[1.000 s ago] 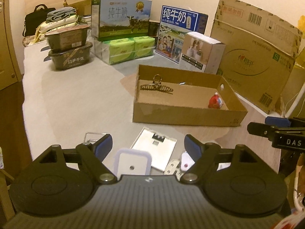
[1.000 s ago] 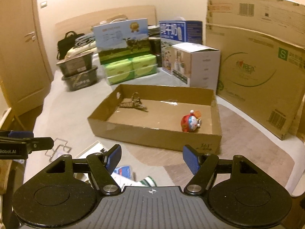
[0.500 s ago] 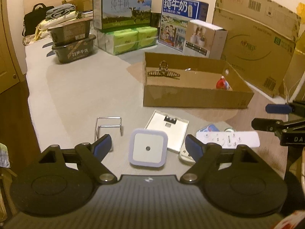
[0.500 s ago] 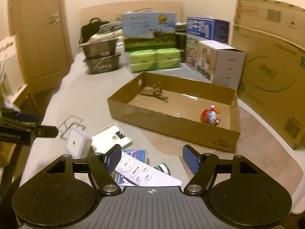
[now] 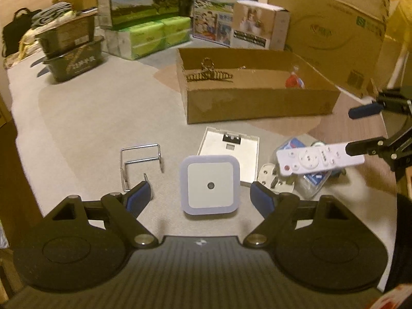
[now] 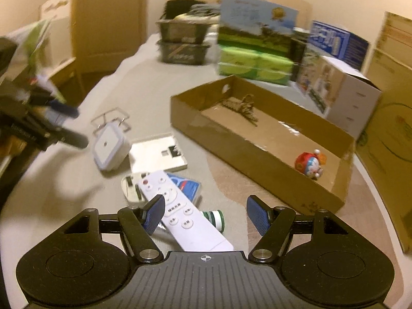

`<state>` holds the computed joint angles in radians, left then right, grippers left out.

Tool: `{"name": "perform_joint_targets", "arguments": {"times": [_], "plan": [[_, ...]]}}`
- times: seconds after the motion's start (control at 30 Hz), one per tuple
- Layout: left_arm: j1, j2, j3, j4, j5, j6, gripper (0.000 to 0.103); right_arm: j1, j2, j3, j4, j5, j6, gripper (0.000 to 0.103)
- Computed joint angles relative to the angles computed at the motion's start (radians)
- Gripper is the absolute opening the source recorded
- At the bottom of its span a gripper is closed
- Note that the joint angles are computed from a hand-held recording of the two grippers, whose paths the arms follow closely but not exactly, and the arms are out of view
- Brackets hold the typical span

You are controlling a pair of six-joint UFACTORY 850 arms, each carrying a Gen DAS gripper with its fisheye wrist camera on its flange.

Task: Organize rigid objects
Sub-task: 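Move both grippers back toward the remote and night light, then grasp the white remote with the right gripper while the left gripper grasps the night light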

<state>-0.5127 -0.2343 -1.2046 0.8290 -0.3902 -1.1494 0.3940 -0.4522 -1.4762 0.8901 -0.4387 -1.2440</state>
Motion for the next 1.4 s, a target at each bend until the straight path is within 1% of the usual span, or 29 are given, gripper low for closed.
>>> {"name": "perform_joint_targets", "arguments": {"times": [0.2, 0.23, 0.3, 0.37, 0.47, 0.53, 0.7, 0.83, 0.93, 1.0, 1.17, 1.4], "plan": [[0.022, -0.017, 0.003, -0.069, 0.051, 0.123, 0.083, -0.007, -0.071, -0.099, -0.109, -0.147, -0.05, 0.069], [0.024, -0.019, 0.003, -0.083, 0.059, 0.142, 0.083, -0.007, -0.085, -0.118, -0.129, -0.169, -0.06, 0.067], [0.026, -0.025, 0.003, -0.098, 0.069, 0.159, 0.082, -0.002, -0.108, -0.149, -0.158, -0.2, -0.069, 0.06], [0.028, -0.03, 0.004, -0.106, 0.078, 0.169, 0.082, 0.002, -0.135, -0.185, -0.192, -0.23, -0.068, 0.056], [0.027, -0.038, 0.004, -0.089, 0.088, 0.154, 0.082, 0.005, -0.169, -0.229, -0.227, -0.275, -0.072, 0.052], [0.026, -0.042, 0.006, -0.06, 0.098, 0.12, 0.081, 0.009, -0.186, -0.248, -0.252, -0.289, -0.074, 0.05], [0.026, -0.058, 0.003, 0.006, 0.109, 0.035, 0.074, 0.013, -0.214, -0.282, -0.272, -0.315, -0.073, 0.044], [0.023, -0.075, -0.01, 0.062, 0.099, -0.037, 0.073, 0.012, -0.213, -0.28, -0.266, -0.314, -0.072, 0.043], [0.017, -0.086, -0.018, 0.111, 0.084, -0.1, 0.071, 0.015, -0.204, -0.263, -0.259, -0.291, -0.064, 0.041], [0.01, -0.095, -0.026, 0.135, 0.066, -0.134, 0.071, 0.018, -0.196, -0.25, -0.255, -0.278, -0.051, 0.039], [-0.009, -0.113, -0.041, 0.171, 0.019, -0.218, 0.069, 0.02, -0.183, -0.228, -0.243, -0.244, -0.001, 0.039], [-0.037, -0.133, -0.056, 0.257, -0.043, -0.343, 0.068, 0.027, -0.148, -0.171, -0.231, -0.171, 0.079, 0.039]]}}
